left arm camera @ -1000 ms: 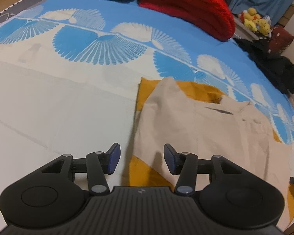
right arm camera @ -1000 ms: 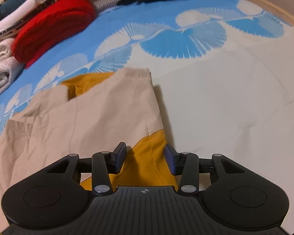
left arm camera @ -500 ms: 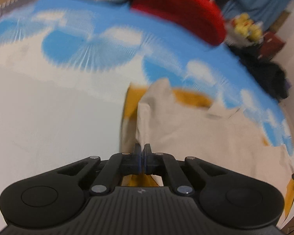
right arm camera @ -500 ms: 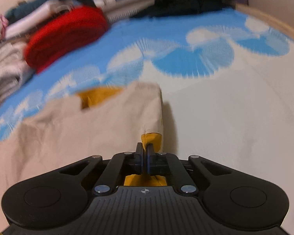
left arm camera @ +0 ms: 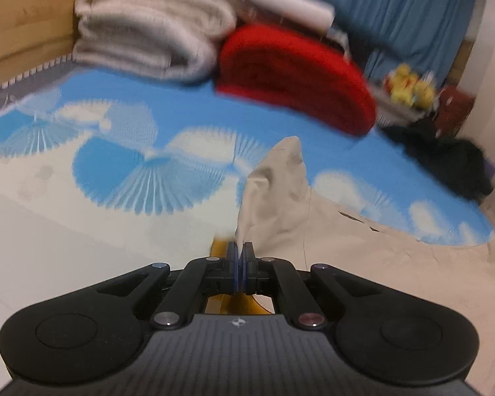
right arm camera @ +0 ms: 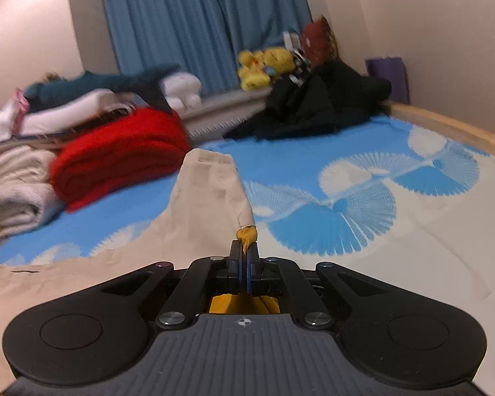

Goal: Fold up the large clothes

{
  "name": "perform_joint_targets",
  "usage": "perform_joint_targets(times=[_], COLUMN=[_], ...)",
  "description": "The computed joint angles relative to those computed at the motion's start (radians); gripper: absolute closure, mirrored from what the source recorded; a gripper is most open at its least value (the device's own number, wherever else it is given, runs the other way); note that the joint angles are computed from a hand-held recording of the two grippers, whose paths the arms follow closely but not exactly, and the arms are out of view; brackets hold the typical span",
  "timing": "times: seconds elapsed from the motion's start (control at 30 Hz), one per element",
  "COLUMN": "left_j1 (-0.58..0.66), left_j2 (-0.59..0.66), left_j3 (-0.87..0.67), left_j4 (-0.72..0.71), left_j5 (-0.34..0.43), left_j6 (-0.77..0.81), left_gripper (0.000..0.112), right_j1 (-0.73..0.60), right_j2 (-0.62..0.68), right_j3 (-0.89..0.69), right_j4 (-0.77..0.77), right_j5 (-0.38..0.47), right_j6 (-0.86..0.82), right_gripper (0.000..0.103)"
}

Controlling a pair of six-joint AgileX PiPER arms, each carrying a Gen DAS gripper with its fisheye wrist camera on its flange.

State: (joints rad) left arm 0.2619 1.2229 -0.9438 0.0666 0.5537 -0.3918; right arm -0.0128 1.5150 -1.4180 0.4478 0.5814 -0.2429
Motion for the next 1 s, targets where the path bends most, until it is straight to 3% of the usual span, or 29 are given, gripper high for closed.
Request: perform_joint_targets(times=[0.17,0.37,0.43,0.5,0.63,0.73,0.87,0.93,1.0], left_j1=[0.018,0.046,0.038,0.05,0.096,0.178,0.288,0.37,0.454], left_j2=[0.181,0.153,0.161,0.153,0.047,-0.047,-0.169,-0.221,-0.264], left_j3=[-0.062,-0.043,-0.054,-0.062,-0.04,-0.024,0.029,0.067,0.09], left_j4=[-0.025,-0.083,-0.077,-0.089,-0.114,-0.268,-0.388,-0.442,-0.469], left_j5=[0.141,0.074,0.112,0.154,0.18,0.269,0.437,0.523,0.617], left_j6=[-0.003,0.05,0.046,0.054,0.1,0.301,0.516,0.613,0.689], left_gripper=[0.11,0.11,0.106,0.095,0.093,0.09,0.084,0.082,0.072], right_j1=[0.085,0.115,0.112,0.095,0.059,-0.007,-0.14,-0.177,-0.208], right_j2=[0.133,0.17,0.17,0.172,0.114,0.041,-0.057,-0.09,-0.115], right_j3=[-0.089,-0.097,-0.099,-0.109,-0.086,-0.039,0.028,0.049,0.069], right_j4=[-0.302,-0.403,-0.393,-0.335,-0.276,-0.179,0.001,-0.007,-0.026], right_j5=[0.11,0.122,0.124,0.147,0.187,0.219,0.35,0.426,0.501], right_j6=[0.238,0.298,0.311,0.282,0.245,0.114,-0.111,-0.161,-0.205], right_gripper=[0.102,0.102,0.102,0.101,0.096,0.096,0.096,0.089,0.087])
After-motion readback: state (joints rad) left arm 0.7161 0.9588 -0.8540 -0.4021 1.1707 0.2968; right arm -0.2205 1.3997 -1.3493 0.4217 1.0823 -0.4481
